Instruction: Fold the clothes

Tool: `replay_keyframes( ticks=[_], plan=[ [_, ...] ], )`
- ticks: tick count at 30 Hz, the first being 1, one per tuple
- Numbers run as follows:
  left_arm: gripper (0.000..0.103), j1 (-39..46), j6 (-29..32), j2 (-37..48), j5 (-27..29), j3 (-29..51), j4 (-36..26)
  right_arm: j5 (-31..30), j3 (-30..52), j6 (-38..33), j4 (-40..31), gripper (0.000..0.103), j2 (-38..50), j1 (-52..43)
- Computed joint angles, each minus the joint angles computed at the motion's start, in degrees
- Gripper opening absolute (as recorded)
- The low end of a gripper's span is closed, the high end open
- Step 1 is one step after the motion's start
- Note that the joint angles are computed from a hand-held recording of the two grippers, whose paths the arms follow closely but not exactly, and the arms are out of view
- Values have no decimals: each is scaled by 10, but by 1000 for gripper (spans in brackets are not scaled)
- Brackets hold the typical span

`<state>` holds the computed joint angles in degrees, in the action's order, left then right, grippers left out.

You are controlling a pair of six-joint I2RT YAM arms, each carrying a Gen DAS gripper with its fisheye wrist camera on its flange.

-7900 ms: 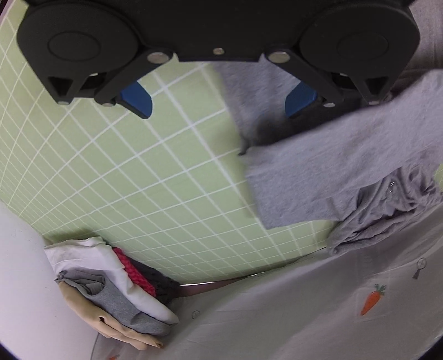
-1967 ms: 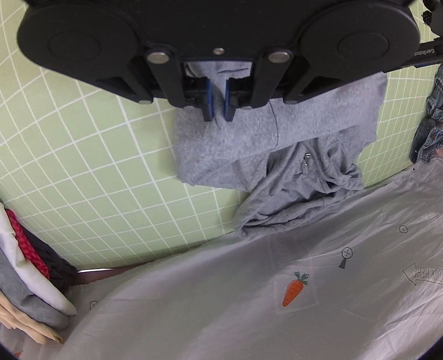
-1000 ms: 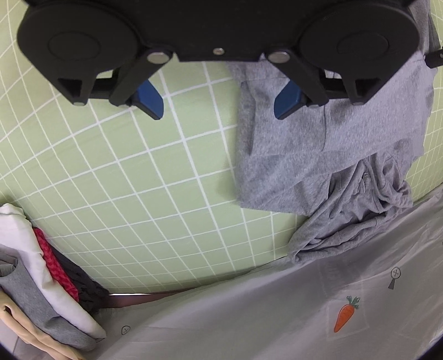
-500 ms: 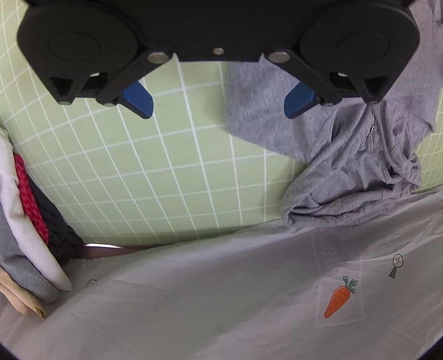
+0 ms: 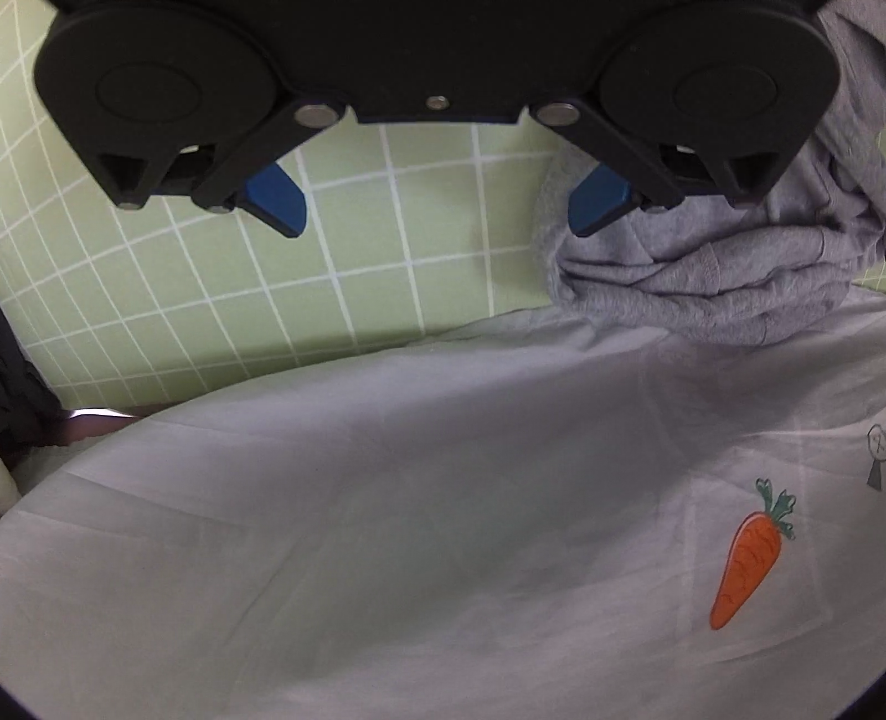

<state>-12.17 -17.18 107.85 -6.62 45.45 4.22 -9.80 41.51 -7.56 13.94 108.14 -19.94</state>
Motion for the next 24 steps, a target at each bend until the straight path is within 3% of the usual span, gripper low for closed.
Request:
replay_keyframes(
  ticks=[6, 8, 12, 18, 21, 24],
  plan=[
    [101, 6, 20, 11, -17, -6, -11, 45, 40, -19, 4, 102, 57, 29],
    [101, 3, 9, -2, -48, -19, -4, 74, 38, -26, 22, 102, 63, 35],
    [102, -11, 15, -53, -90, -57, 13, 72, 2, -15, 58, 102, 31, 20],
    [102, -64, 8, -203, -161, -141, 25, 94, -144, -43, 157, 102, -107, 7],
    [102, -107, -13, -297, -204, -181, 3, 75, -207, -43, 153, 102, -206, -24],
    [102, -167, -45, -396, -260, -213, -57, 46, -263, -58, 118, 102, -324, -62]
  ],
)
